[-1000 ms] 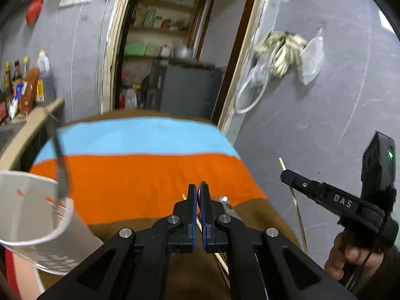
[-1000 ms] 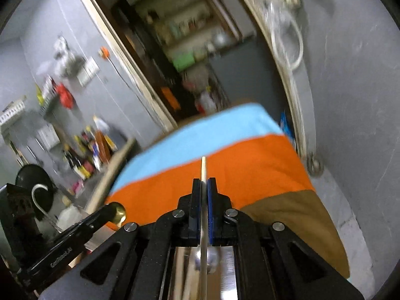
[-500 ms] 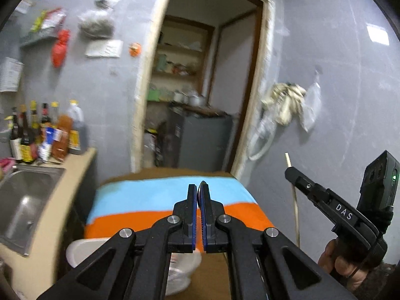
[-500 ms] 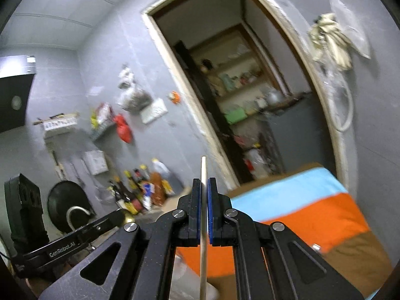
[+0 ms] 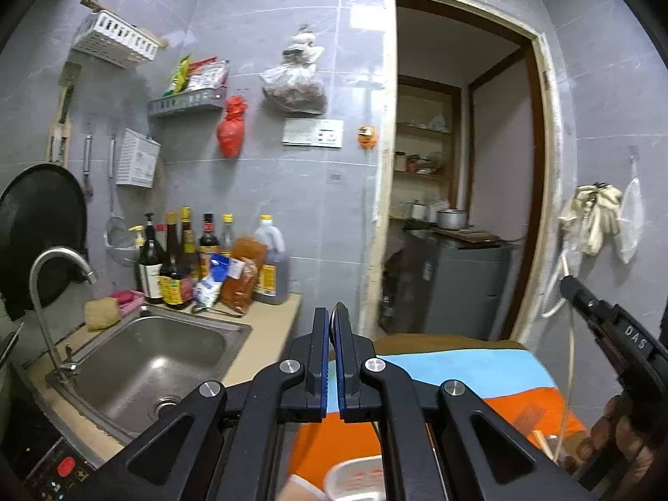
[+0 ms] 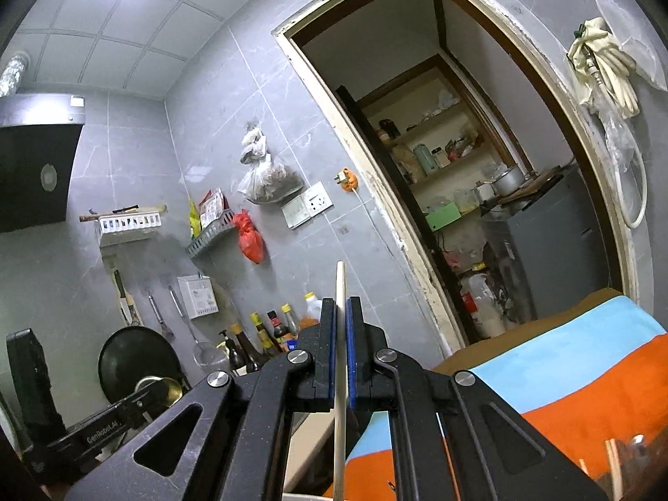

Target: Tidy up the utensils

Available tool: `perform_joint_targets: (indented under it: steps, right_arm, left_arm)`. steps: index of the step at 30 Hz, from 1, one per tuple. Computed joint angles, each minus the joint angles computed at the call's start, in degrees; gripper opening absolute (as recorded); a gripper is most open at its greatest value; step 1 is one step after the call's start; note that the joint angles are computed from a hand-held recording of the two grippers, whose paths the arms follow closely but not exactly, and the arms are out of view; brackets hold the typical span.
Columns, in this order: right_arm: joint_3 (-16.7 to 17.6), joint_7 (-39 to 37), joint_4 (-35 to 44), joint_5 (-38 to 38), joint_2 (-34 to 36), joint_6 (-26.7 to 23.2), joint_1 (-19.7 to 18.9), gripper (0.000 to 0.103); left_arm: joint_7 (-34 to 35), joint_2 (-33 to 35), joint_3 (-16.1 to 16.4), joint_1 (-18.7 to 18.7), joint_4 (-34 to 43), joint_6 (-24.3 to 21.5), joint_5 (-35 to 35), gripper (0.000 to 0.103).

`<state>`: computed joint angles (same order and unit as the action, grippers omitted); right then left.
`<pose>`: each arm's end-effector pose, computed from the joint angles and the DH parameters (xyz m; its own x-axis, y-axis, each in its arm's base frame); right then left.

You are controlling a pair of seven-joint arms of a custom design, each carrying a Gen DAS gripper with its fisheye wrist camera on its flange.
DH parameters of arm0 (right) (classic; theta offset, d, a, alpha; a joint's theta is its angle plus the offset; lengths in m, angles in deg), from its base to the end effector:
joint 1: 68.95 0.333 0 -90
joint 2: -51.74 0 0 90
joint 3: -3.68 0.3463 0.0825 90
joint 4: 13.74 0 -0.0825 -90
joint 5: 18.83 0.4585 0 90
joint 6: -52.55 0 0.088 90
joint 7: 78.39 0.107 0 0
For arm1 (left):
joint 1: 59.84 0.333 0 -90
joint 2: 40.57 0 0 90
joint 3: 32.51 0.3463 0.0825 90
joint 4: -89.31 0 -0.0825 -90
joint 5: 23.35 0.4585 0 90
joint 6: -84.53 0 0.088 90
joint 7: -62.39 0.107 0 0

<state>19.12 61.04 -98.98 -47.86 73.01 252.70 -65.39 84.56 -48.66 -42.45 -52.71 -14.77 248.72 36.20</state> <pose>0.7134 0.2588 0.6682 0.4300 -0.7803 -0.4542 -0.1696 0.4243 -0.8895 0.6241 -0.0873 0.7338 0.2185 -0.9729 0.0754 -0.2128 -0.1229 -0.9693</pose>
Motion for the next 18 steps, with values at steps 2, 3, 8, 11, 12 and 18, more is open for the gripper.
perform_joint_targets:
  steps: [2, 3, 8, 11, 12, 18]
  right_arm:
    - [-4.98, -5.39, 0.71, 5.95, 1.07, 0.72, 5.57, 0.004]
    - [-5.63, -6.75, 0.85, 7.39, 1.34, 0.69, 6.46, 0.004]
    - [-8.95, -14.36, 0.01, 16.12, 2.09, 0.93, 10.84, 0.004]
    - [-9.76, -17.41, -0.33, 19.83, 2.47, 0.75, 12.13, 0.004]
    - [-10.46, -18.73, -0.26, 21.4, 2.53, 0.7, 12.93, 0.004]
    - [-15.42, -28.2, -1.15, 32.54, 2.59, 2.41, 18.36, 0.004]
  left_arm:
    - [-1.41, 0.94, -0.15, 0.54, 0.28, 0.13, 2.61, 0.003]
    - [-2.23, 1.39, -0.08, 0.59, 0.34, 0.08, 3.93, 0.003]
    - [-12.12, 2.66, 0.4, 0.14, 0.97, -0.83, 14.39, 0.003]
    - [-15.45, 2.93, 1.13, -0.79, 0.98, -1.56, 17.77, 0.003]
    - [-15.77, 3.29, 1.36, -1.07, 1.26, -1.77, 18.36, 0.003]
    - [-16.04, 3.93, 2.23, -2.47, 1.03, -2.41, 19.66, 0.003]
